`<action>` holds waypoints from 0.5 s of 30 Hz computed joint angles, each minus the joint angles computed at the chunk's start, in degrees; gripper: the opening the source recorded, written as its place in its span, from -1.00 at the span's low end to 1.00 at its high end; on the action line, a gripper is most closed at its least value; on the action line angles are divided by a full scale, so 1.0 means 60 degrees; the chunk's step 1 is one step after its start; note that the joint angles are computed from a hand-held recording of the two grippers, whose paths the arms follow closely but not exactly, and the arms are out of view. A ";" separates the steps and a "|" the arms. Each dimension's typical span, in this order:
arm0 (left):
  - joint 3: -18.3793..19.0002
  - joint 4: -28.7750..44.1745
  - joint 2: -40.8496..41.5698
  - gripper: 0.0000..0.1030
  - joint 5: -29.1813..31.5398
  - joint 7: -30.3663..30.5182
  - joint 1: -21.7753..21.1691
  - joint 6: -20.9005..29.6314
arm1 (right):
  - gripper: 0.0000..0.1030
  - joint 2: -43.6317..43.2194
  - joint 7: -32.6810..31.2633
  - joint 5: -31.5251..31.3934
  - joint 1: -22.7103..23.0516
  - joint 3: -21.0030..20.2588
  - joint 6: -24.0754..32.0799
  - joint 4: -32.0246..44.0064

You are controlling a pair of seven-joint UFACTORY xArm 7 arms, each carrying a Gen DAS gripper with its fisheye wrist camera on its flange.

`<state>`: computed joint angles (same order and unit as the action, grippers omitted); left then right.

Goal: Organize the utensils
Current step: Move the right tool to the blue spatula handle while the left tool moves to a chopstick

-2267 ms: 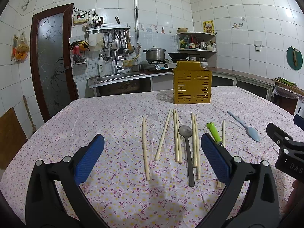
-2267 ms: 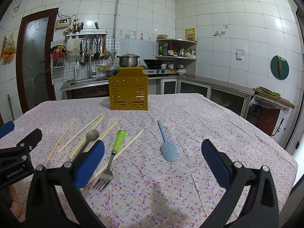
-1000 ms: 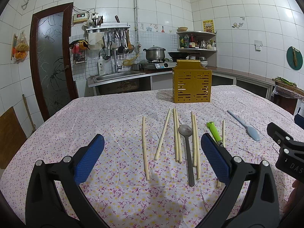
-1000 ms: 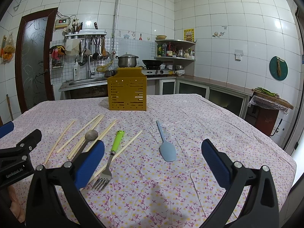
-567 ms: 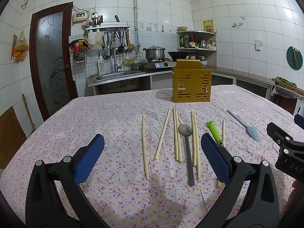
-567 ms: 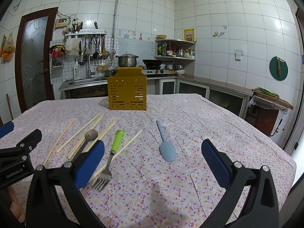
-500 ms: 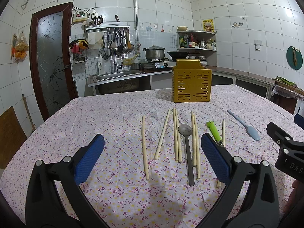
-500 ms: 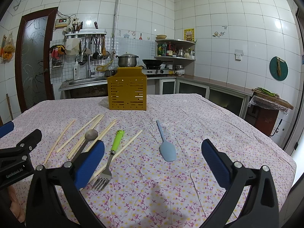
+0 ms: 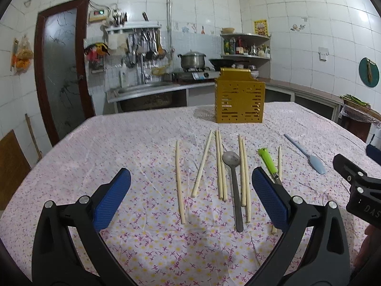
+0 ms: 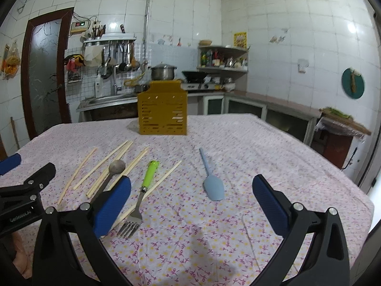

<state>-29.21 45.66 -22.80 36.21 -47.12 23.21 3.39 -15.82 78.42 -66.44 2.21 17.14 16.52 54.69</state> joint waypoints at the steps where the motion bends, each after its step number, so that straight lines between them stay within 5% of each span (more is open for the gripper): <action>1: 0.0322 0.0132 0.0229 0.91 -0.0225 0.0272 -0.0382 0.0176 | 0.93 0.0126 -0.0349 0.0190 0.0057 -0.0080 0.0043 0.0130; 5: 0.1280 0.0907 0.1154 0.91 -0.0668 0.0869 -0.1406 0.0955 | 0.93 0.0959 -0.1104 0.0180 0.0081 -0.0302 0.0255 0.1095; 8: 0.2135 0.1714 0.2012 0.91 -0.1334 0.1556 -0.2246 0.1595 | 0.93 0.1985 -0.2674 0.1427 0.0527 -0.0964 0.0142 0.1966; 15: 0.2937 0.4288 0.4180 0.91 -0.2181 0.2681 -0.3089 0.3447 | 0.93 0.4429 -0.6202 0.4873 0.1086 -0.1601 0.1027 0.4401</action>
